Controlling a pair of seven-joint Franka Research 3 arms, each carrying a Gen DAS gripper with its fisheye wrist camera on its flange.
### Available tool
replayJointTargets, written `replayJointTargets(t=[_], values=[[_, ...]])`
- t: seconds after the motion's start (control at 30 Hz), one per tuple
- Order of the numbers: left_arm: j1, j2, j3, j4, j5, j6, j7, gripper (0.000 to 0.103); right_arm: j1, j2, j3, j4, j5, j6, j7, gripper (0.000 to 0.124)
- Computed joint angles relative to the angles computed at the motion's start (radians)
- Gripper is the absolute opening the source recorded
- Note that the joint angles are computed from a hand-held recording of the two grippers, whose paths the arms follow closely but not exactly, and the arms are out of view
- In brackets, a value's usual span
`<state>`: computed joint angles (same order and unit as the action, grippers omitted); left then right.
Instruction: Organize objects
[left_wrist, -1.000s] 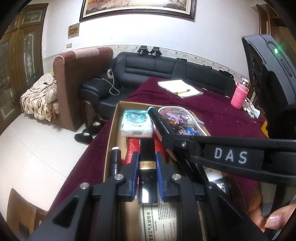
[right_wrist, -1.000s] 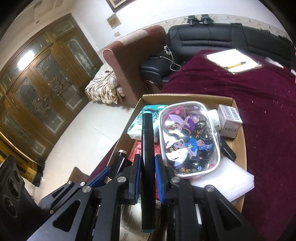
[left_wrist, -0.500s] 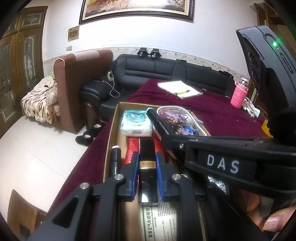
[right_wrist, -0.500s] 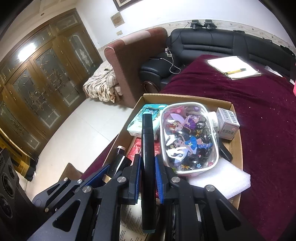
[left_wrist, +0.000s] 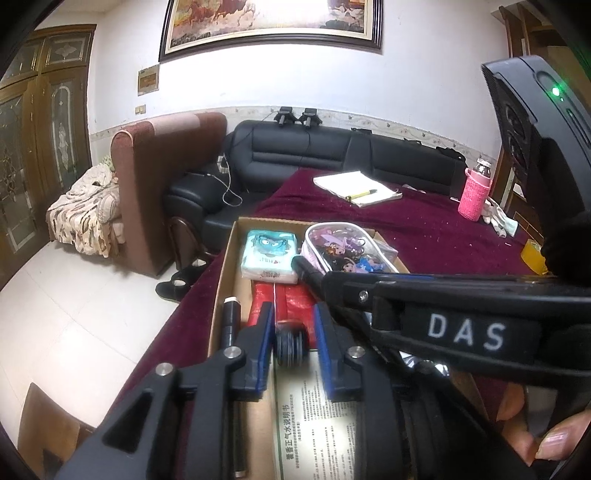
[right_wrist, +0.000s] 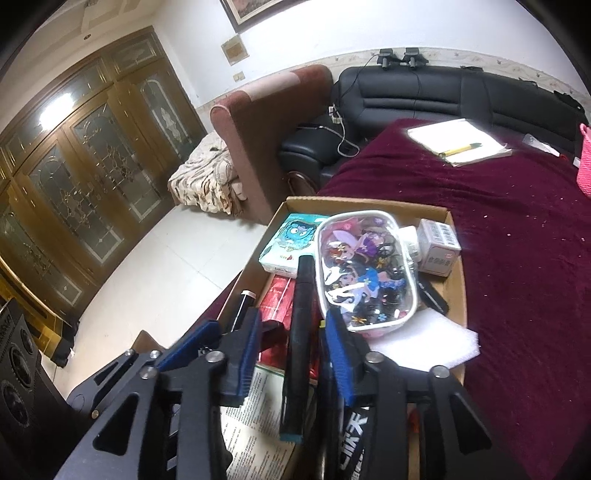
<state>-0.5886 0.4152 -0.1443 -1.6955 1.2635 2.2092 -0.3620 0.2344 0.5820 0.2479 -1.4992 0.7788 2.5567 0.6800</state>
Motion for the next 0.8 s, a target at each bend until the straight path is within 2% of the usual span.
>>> replayJointTargets(t=[0.23, 0.3, 0.37, 0.4, 0.5, 0.57, 0.7, 0.8], values=[[-0.041, 0.003, -0.006, 0.021, 0.024, -0.094, -0.006, 0.043, -0.045, -0.088, 0.026, -0.112, 0.108, 0.052, -0.115, 0.064], [-0.058, 0.006, -0.009, 0.028, 0.035, -0.126, -0.015, 0.047, -0.061, -0.127, 0.035, -0.161, 0.167, 0.075, -0.178, 0.075], [-0.069, 0.004, -0.013, 0.027, 0.043, -0.150, -0.027, 0.062, -0.069, -0.156, 0.032, -0.198, 0.221, 0.089, -0.225, 0.084], [-0.078, 0.007, -0.015, 0.031, 0.049, -0.166, -0.036, 0.066, -0.074, -0.175, 0.031, -0.222, 0.255, 0.101, -0.257, 0.087], [-0.105, 0.018, -0.020, 0.046, 0.060, -0.230, -0.046, 0.077, -0.082, -0.227, 0.021, -0.284, 0.357, 0.136, -0.353, 0.094], [-0.123, 0.025, -0.023, 0.056, 0.064, -0.265, -0.052, 0.088, -0.079, -0.257, 0.006, -0.322, 0.417, 0.157, -0.409, 0.097], [-0.155, 0.045, -0.028, 0.079, 0.061, -0.322, -0.077, 0.096, -0.073, -0.318, -0.030, -0.403, 0.536, 0.170, -0.521, 0.103], [-0.178, 0.071, -0.033, 0.119, 0.019, -0.385, -0.056, 0.100, -0.062, -0.356, -0.057, -0.459, 0.639, 0.201, -0.618, 0.103]])
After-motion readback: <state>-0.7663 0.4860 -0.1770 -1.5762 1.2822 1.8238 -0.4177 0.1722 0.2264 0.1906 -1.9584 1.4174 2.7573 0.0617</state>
